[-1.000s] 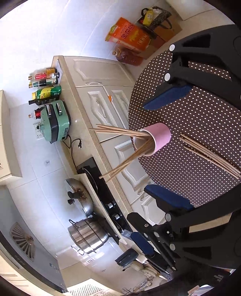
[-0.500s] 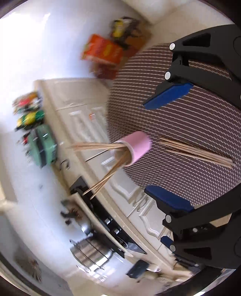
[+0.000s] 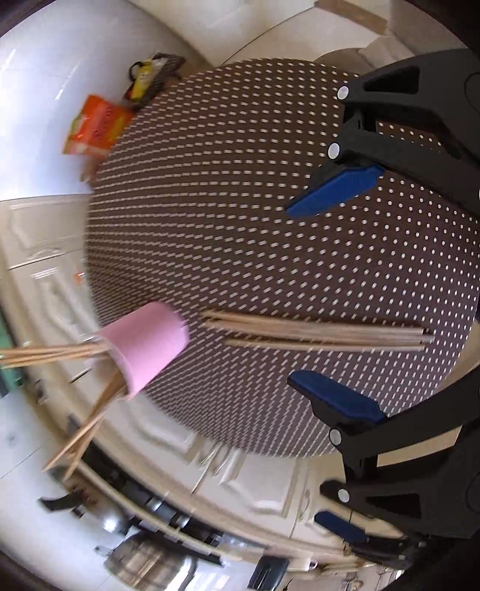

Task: Organize utensils
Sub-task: 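Withdraw both open tools from the cup back toward the chopstick pile, then lower the right tool onto the loose chopsticks and grasp one chopstick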

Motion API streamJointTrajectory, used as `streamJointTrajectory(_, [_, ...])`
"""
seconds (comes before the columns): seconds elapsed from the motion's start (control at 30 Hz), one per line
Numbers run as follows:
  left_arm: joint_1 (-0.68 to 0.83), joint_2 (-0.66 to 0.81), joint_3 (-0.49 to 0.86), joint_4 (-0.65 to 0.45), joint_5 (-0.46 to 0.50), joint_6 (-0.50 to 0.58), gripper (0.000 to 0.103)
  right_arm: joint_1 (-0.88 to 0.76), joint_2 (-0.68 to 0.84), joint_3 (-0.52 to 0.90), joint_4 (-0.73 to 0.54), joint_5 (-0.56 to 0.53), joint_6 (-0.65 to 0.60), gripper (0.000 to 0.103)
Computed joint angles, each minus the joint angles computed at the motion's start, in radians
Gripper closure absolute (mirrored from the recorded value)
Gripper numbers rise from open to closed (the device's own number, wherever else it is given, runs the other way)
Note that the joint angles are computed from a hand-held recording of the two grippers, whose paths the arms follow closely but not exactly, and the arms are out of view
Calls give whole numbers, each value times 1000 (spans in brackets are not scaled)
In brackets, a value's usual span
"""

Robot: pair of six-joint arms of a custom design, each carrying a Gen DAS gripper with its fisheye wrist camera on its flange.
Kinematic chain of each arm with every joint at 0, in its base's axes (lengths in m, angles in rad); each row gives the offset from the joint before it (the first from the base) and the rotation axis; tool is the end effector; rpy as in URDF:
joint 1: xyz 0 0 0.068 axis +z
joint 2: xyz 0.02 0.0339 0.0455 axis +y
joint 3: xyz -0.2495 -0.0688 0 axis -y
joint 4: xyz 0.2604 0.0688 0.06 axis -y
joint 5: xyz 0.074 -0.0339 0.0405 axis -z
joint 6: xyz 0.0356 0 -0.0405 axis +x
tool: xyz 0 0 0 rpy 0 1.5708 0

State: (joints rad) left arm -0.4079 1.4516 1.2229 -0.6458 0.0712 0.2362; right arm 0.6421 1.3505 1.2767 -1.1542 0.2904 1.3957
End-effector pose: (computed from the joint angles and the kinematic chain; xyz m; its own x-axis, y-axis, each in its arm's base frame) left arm 0.2999 -0.1324 0.2766 -0.5823 0.5059 -0.6363 0.5902 0.8014 0.0970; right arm 0.2191 0.1511 0.2958 -0.6205 0.7141 -0.3241 0.6562 0.6991 0.2840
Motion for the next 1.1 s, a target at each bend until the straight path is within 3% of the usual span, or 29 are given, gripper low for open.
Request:
streamJointTrajectory(0.27, [36,110,14,1,-7,11,43,-7,130,-71,102,-137,4,19])
streamJointTrajectory(0.5, [50,201,53,-24,-8,27,43,-13,228,-70,133,-193,-13,18])
streamJointTrajectory(0.7, [42,230,65,-27,-18,10,43,-14,294,-20,131,-160,-39,18])
streamJointTrajectory(0.9, [34,257,92,-32,-27,9,43,-31,450,127,70,-133,-68,18])
streamJointTrajectory(1.1, [26,279,114,-37,-43,8,43,-103,492,179,88,-140,-119,18])
